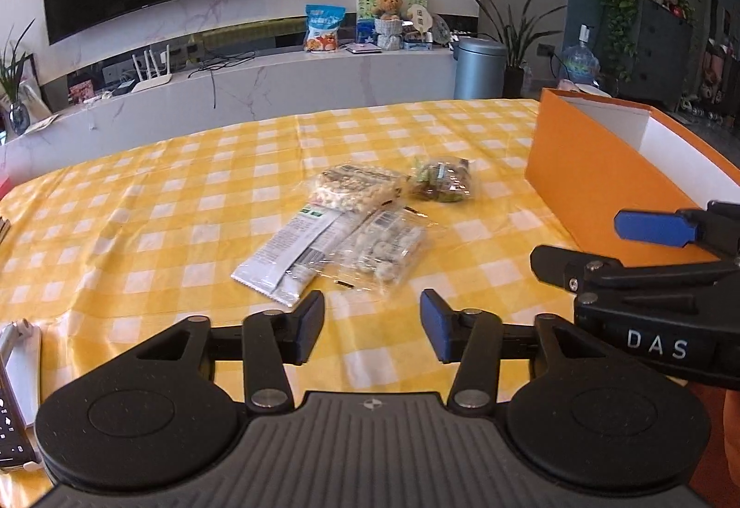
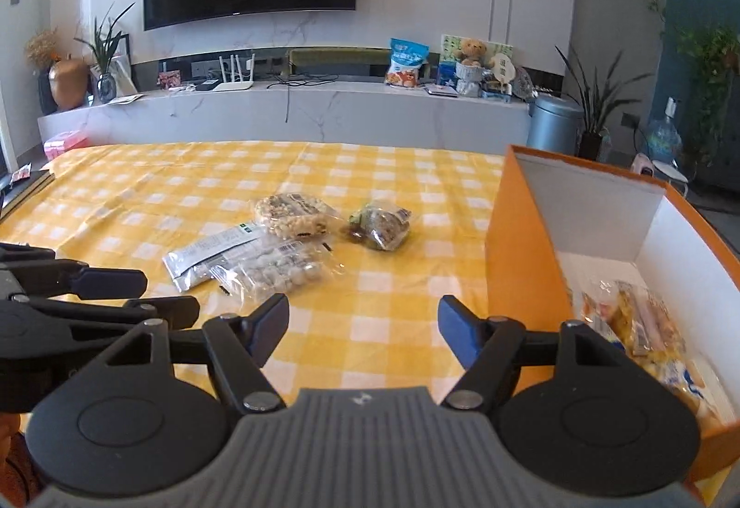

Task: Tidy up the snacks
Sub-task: 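Withdraw both grippers from the box back over the remaining snack bags, then grasp the clear peanut bag with the left gripper while the right gripper grasps the candy bag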

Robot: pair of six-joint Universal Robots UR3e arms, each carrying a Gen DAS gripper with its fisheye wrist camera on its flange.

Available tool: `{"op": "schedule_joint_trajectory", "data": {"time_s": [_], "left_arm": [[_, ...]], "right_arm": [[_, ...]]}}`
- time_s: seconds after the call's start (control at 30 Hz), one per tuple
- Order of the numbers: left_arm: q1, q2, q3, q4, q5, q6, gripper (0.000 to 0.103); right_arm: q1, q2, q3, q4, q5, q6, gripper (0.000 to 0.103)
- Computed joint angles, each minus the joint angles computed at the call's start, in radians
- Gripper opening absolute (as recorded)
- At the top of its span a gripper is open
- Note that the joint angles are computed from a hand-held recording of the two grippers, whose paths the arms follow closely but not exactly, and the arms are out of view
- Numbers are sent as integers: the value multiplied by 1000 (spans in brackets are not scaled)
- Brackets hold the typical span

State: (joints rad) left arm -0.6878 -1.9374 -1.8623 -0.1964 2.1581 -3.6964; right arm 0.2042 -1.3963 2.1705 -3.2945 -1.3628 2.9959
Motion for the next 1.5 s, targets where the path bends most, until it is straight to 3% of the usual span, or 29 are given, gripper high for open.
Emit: {"op": "schedule_joint_trajectory", "data": {"time_s": [0.13, 0.43, 0.67, 0.8, 1.07, 1.17, 1.4, 1.5], "left_arm": [[49, 16, -52, 44, -40, 27, 68], [171, 7, -63, 109, -142, 154, 69], [231, -73, 33, 122, -192, 266, 69], [280, -109, 79, 144, -253, 343, 85], [399, -201, 206, 153, -412, 448, 93], [445, -246, 210, 238, -500, 503, 93], [519, -280, 279, 132, -653, 647, 96], [525, -302, 311, 118, -665, 694, 96]], "right_arm": [[25, 63, -83, 78, -3, 17, 67], [33, 205, -281, 218, 1, 49, 67], [36, 324, -447, 285, -27, 81, 67], [39, 394, -556, 308, -37, 108, 68], [54, 564, -856, 404, -95, 160, 73], [57, 613, -934, 437, -112, 208, 73], [53, 689, -1028, 471, -88, 229, 73], [52, 718, -1074, 483, -69, 250, 73]]}}
